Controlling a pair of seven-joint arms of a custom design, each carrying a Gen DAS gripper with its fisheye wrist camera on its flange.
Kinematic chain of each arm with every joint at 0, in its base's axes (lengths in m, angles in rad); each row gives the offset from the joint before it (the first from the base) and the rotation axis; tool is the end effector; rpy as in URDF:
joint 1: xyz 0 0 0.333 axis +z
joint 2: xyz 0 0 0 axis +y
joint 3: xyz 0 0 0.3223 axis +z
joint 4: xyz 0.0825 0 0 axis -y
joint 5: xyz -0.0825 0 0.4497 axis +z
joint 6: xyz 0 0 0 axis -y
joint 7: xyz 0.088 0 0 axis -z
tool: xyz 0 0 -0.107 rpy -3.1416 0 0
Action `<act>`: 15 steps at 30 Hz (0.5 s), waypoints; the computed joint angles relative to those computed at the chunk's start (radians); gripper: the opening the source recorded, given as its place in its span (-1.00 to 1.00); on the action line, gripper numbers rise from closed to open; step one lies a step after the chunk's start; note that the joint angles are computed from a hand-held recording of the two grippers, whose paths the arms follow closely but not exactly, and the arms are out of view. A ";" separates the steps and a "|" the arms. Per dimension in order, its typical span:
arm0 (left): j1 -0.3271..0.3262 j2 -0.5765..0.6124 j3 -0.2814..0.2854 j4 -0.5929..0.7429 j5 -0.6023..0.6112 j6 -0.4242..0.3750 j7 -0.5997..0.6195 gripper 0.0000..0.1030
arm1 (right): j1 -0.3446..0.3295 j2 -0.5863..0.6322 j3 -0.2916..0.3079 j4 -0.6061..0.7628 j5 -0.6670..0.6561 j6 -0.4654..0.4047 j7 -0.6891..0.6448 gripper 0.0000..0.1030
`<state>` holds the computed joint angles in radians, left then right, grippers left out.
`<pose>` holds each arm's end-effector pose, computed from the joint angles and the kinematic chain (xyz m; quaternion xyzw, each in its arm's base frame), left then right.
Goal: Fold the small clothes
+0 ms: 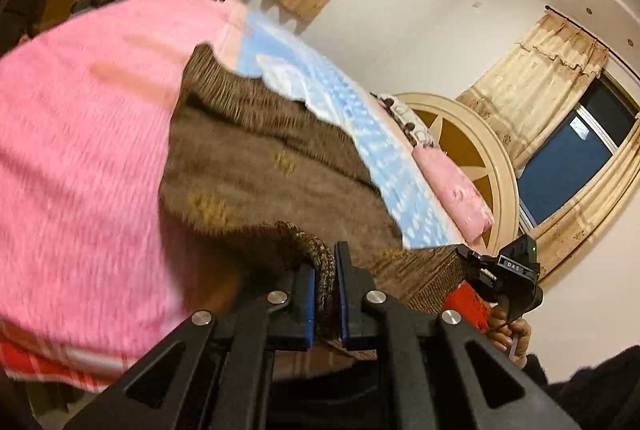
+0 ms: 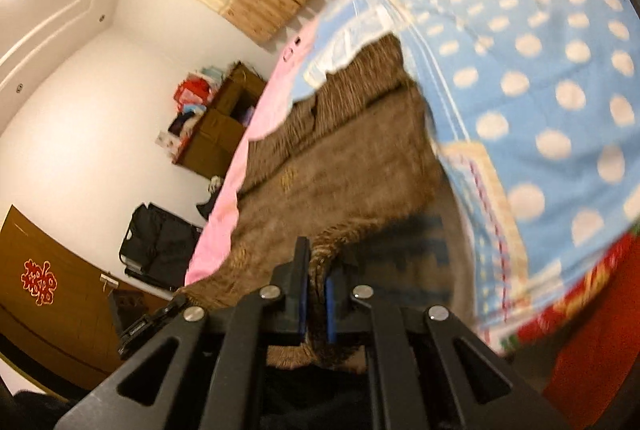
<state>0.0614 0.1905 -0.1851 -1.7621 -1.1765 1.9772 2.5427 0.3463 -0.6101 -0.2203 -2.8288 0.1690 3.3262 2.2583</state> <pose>0.6833 -0.1367 0.4785 0.4013 -0.7490 0.4962 0.1782 0.4268 0.0364 0.4604 -0.3274 0.7890 -0.1024 0.5097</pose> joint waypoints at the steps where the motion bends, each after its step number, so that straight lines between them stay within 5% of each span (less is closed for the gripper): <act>1: -0.003 0.014 -0.003 0.022 -0.007 0.004 -0.013 -0.84 | 0.028 0.015 -0.036 0.010 -0.003 0.032 0.000 -0.81; 5: -0.017 0.080 -0.025 0.127 -0.002 0.064 -0.061 -0.84 | 0.124 0.041 -0.180 0.050 -0.068 0.112 0.026 -0.81; 12: -0.043 0.258 -0.079 0.378 0.092 0.197 -0.203 -0.84 | 0.216 0.135 -0.355 0.195 -0.175 0.098 0.096 -0.81; 15: -0.075 0.370 -0.093 0.533 0.186 0.247 -0.300 -0.84 | 0.358 0.170 -0.526 0.266 -0.236 0.102 0.141 -0.81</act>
